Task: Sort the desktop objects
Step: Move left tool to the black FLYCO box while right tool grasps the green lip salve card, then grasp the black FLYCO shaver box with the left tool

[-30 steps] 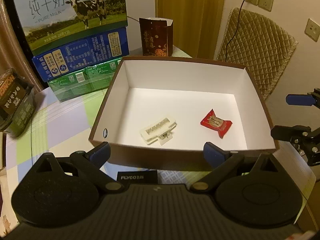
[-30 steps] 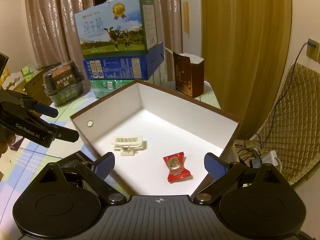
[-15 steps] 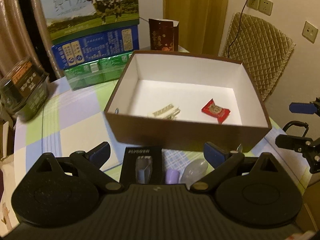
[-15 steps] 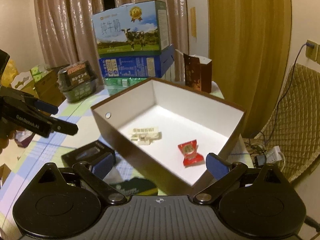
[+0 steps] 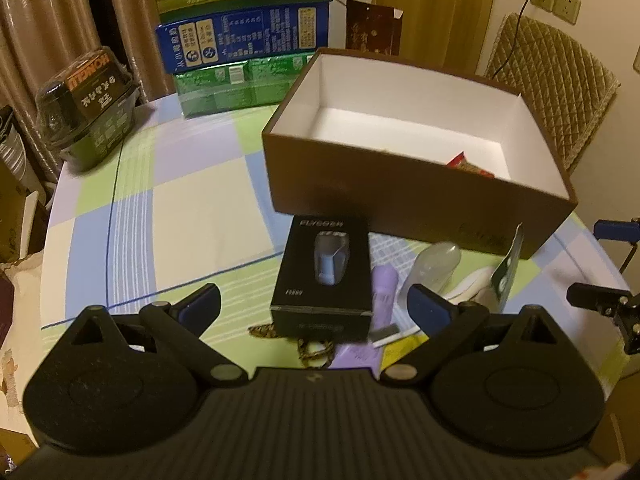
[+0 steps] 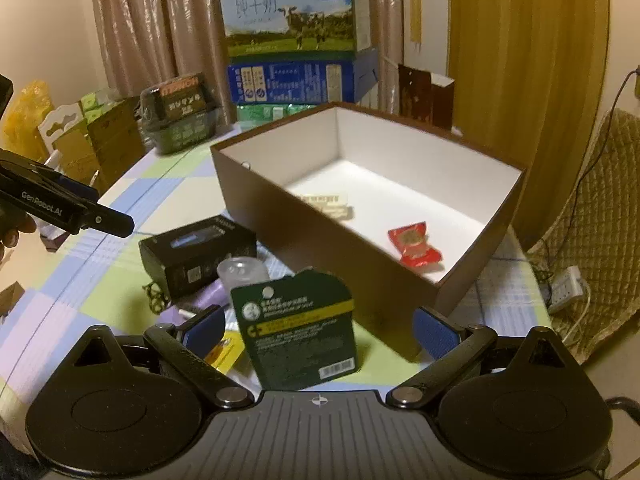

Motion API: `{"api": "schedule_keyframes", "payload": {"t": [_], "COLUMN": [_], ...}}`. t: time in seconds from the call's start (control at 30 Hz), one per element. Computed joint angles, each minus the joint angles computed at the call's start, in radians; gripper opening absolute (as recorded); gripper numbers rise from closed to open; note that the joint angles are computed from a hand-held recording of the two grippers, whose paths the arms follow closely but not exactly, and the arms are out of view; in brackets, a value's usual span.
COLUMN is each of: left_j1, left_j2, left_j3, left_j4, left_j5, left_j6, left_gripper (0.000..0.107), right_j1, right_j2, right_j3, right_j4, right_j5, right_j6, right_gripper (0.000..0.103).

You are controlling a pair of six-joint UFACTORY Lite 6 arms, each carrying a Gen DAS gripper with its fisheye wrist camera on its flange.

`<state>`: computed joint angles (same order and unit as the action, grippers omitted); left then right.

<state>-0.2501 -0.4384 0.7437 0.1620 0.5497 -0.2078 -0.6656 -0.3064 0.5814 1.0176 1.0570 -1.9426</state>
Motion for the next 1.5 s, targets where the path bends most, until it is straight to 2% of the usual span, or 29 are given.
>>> {"api": "schedule_keyframes", "payload": {"t": [0.1,0.33,0.7,1.03,1.33,1.37,1.4,1.5], "left_j1": [-0.001,0.033,0.067,0.089,0.085,0.086,0.087,0.091], "left_j2": [-0.031,-0.067,-0.013,0.051,0.093,0.098,0.104,0.122], "left_j3": [-0.039,-0.099,-0.113,-0.097,-0.088,-0.085,-0.083,-0.076], "left_j4": [0.019,-0.053,-0.081,-0.121,-0.167,-0.178,-0.187,-0.225], "left_j5": [-0.004,-0.022,-0.072,-0.097,-0.121,-0.123,-0.127,-0.140], "left_j6": [-0.007,0.078,0.127,0.184,0.245,0.259,0.272,0.327], "left_gripper": [0.098,0.098,0.098,0.098,0.098,0.098,0.098,0.098], "right_j1": [0.004,0.030,0.113,0.211,0.259,0.263,0.258,0.254], "right_j2": [0.003,0.055,0.181,0.294,0.369,0.374,0.381,0.374], "right_j3": [-0.019,-0.041,-0.067,-0.077,-0.072,-0.070,-0.067,-0.070], "right_j4": [0.001,0.011,0.101,0.264,0.402,0.410,0.409,0.404], "right_j5": [-0.018,-0.080,-0.190,-0.268,-0.273,-0.271,-0.257,-0.248], "right_j6": [-0.019,-0.052,-0.169,-0.336,-0.470,-0.474,-0.482,-0.502], "right_gripper": [0.098,0.098,0.098,0.098,0.098,0.096,0.090,0.088]}}
